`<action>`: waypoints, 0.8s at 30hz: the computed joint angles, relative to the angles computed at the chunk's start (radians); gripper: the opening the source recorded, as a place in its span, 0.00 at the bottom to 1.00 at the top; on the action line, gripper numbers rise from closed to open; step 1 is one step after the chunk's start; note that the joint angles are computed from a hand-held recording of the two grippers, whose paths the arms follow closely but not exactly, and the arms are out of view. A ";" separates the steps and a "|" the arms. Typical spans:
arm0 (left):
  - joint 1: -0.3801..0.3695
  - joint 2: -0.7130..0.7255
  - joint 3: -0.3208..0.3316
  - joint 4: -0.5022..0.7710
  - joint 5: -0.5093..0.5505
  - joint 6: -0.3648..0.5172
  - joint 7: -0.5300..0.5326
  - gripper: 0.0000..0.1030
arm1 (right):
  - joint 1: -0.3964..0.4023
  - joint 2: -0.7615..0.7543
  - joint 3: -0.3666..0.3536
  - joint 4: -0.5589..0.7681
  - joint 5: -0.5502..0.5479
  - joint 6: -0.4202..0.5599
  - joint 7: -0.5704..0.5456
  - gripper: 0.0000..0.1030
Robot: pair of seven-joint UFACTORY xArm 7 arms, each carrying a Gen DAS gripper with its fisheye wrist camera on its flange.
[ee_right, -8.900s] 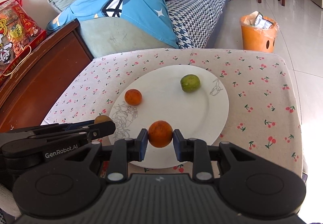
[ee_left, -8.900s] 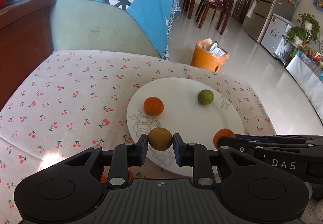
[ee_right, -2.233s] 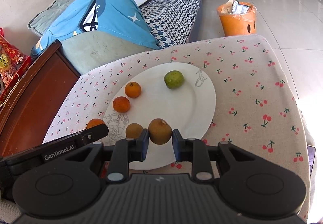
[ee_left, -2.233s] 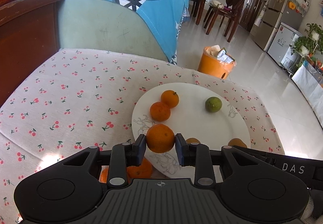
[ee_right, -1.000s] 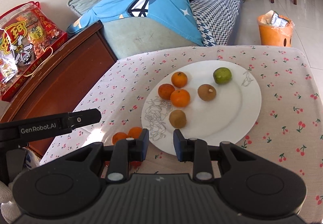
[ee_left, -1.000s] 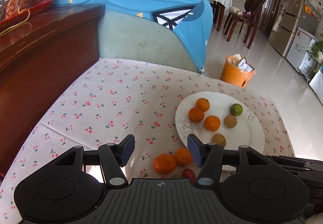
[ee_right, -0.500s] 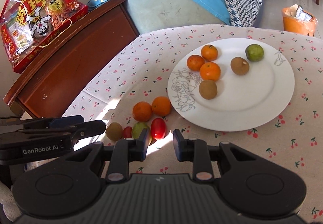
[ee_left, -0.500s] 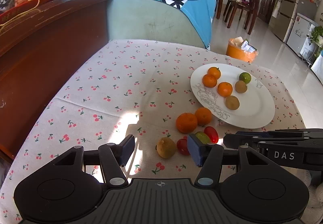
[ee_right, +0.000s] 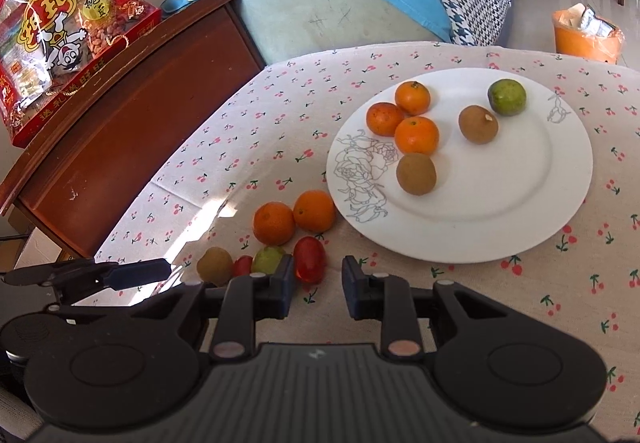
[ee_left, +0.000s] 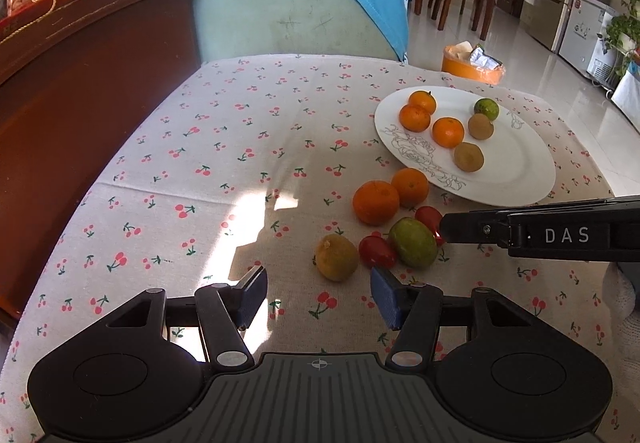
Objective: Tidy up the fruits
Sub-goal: 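Open both tools and move them back over the fruit pile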
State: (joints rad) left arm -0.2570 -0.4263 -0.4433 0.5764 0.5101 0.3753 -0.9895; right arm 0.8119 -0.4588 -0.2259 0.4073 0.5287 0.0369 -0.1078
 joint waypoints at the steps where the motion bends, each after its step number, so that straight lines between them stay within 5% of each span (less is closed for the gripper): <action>1: 0.005 0.000 -0.003 -0.001 0.007 -0.005 -0.004 0.54 | 0.003 0.005 0.001 0.003 0.000 -0.004 0.001 0.26; 11: 0.074 0.039 -0.044 0.000 0.111 -0.094 -0.073 0.53 | -0.024 0.049 0.031 0.023 -0.017 -0.023 0.051 0.23; 16: 0.077 0.053 -0.038 0.000 0.119 -0.118 -0.085 0.39 | 0.003 0.053 0.008 0.029 -0.012 -0.022 0.045 0.23; 24: 0.099 0.076 -0.055 0.010 0.159 -0.133 -0.129 0.37 | -0.001 0.084 0.029 0.042 -0.005 -0.025 0.045 0.22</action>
State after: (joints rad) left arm -0.1575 -0.3501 -0.4984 0.5861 0.6687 0.2422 -1.1183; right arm 0.8107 -0.3750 -0.1968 0.4492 0.5232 0.0115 -0.0632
